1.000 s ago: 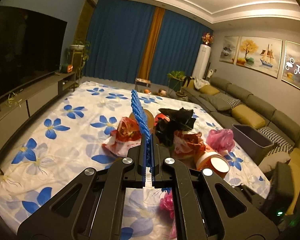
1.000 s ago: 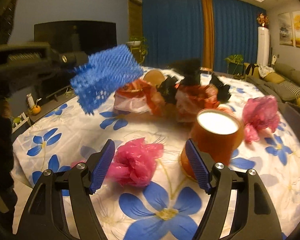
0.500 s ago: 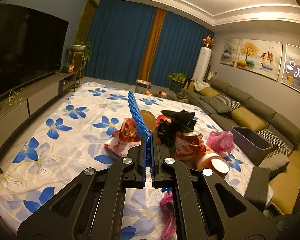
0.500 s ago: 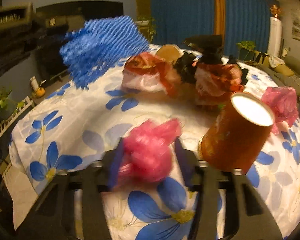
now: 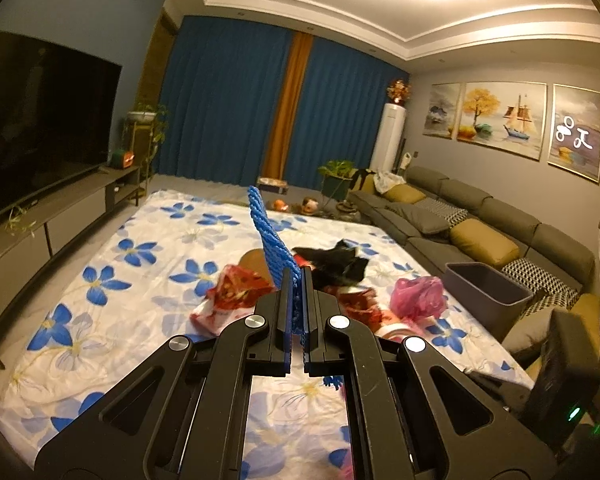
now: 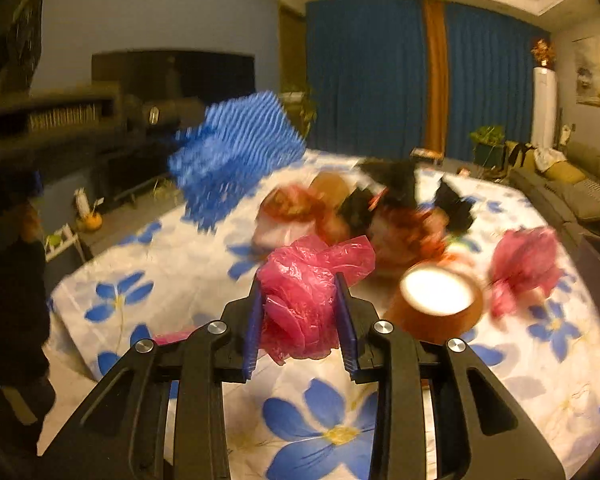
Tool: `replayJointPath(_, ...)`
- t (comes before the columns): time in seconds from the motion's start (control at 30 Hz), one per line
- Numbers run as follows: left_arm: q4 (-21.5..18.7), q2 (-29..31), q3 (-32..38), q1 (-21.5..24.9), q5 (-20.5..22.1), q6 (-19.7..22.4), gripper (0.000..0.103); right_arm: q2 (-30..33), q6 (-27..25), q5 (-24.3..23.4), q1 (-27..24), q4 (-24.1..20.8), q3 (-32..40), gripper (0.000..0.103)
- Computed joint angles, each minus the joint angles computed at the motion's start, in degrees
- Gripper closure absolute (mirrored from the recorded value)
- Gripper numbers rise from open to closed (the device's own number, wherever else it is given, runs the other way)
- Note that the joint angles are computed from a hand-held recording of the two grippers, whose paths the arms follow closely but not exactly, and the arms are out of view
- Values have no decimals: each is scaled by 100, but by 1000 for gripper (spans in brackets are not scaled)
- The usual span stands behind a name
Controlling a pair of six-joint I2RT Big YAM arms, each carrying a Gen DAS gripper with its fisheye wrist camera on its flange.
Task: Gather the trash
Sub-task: 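Carry the blue net and pink bag toward the grey bin with both tools, then open both tools over the grey bin to drop the net and bag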
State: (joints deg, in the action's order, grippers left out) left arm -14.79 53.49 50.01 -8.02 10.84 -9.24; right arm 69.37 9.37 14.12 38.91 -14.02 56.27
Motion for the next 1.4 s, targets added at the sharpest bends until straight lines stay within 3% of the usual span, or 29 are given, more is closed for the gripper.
replayJointPath(0.4,38,490,612,-1068,-256,163,100,-1041,-6,490,-951,150,-474,69)
replayJointPath(0.63,194,1110,1208,-2034,-526,314,100,-1626,-108,580,-1926,198,-736,69)
replayJointPath(0.77,278,1675,1714,-2524,-539,342,100,-1797,-123,497,-2740,202,-805,69)
replayJointPath(0.97,349,2619,2561,-3078,-525,431,100,-1709,-109,197,-3996,472,-722,69)
replayJointPath(1.1,375,3226,3117,-3292,-443,457,100,-1470,-129,72,-4513,700,-621,69)
replayJointPath(1.4,221,4369,4287,-3444,-142,399,100,-869,-76,-181,-5085,1040,-439,69)
